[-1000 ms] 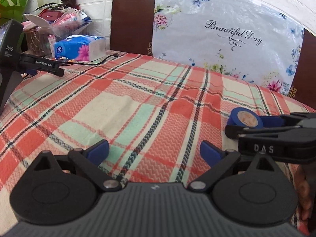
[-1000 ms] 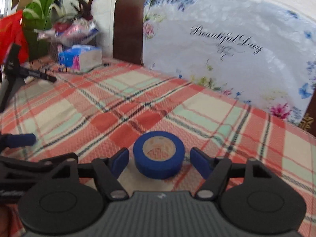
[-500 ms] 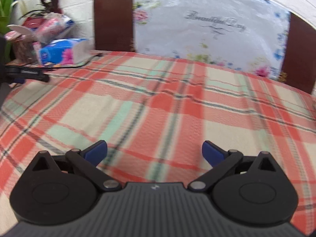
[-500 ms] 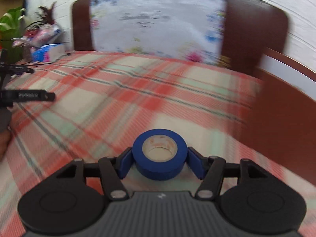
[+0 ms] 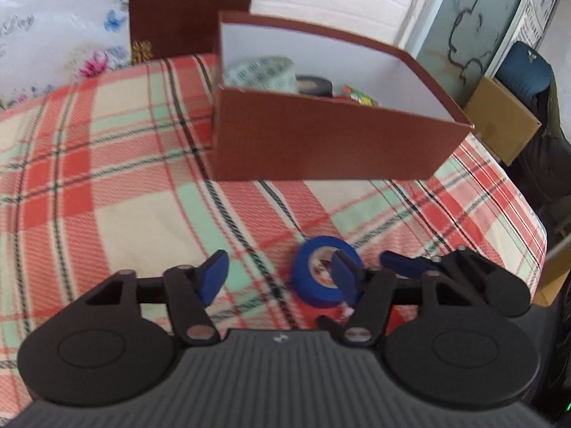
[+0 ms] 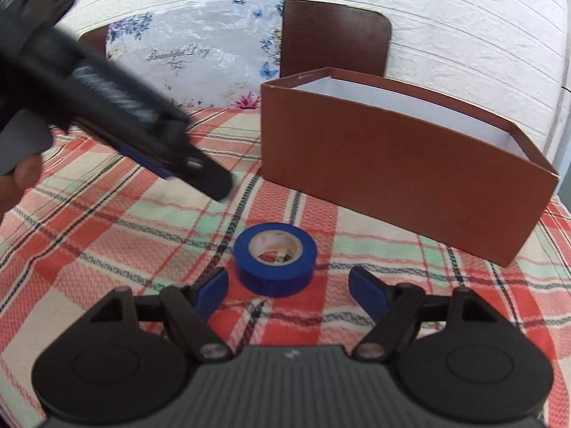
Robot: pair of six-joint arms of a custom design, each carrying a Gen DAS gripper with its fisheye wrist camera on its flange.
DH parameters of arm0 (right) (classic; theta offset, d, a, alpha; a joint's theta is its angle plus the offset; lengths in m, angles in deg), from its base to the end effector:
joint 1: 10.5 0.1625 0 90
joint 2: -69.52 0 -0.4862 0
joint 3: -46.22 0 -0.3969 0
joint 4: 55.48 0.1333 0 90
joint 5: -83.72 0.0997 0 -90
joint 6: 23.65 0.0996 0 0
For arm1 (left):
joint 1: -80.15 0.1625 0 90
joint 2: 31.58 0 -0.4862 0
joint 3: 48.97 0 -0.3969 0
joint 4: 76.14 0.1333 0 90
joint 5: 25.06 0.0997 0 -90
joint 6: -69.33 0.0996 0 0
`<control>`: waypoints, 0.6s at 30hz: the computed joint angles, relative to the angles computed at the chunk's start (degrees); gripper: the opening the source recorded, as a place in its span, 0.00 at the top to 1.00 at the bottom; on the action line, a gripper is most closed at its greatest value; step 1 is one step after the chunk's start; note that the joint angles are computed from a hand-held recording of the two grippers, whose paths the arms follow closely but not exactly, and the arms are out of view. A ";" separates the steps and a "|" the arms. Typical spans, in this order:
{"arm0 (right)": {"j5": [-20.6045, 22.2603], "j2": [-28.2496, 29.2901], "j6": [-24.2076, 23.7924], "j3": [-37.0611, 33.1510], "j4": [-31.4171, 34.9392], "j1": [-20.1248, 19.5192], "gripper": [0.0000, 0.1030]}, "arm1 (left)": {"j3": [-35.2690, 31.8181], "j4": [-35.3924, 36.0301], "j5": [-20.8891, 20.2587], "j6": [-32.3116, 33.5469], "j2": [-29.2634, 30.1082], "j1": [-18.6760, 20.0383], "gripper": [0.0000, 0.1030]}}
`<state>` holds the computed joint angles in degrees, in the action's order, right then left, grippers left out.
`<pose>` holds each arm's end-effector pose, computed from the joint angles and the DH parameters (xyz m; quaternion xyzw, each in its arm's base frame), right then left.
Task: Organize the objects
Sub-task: 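Lift the blue tape with the right gripper while the left gripper grasps its rim, then lower the blue tape into the brown box with the left gripper and release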
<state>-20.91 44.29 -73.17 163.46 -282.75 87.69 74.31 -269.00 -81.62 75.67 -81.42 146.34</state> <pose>0.1875 -0.5434 -0.0239 0.3989 -0.8255 0.3156 0.2446 -0.0516 -0.5831 0.1302 0.1704 0.9135 -0.2826 0.2381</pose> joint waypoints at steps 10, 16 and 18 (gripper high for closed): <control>4.27 -0.36 1.46 -1.20 2.28 -1.03 0.46 | -2.60 3.92 0.41 -0.16 1.88 -1.43 0.75; 8.55 -1.29 0.02 -3.50 -8.82 -0.35 0.45 | -7.21 -3.13 -1.44 8.85 3.05 -5.27 0.75; 8.59 -1.46 -1.36 -6.06 -9.79 -0.25 0.45 | -10.98 -2.97 -2.16 11.15 4.83 -5.58 0.75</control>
<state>-12.31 42.84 -74.53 157.41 -292.54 87.44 63.33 -271.98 -83.79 86.82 -76.59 140.77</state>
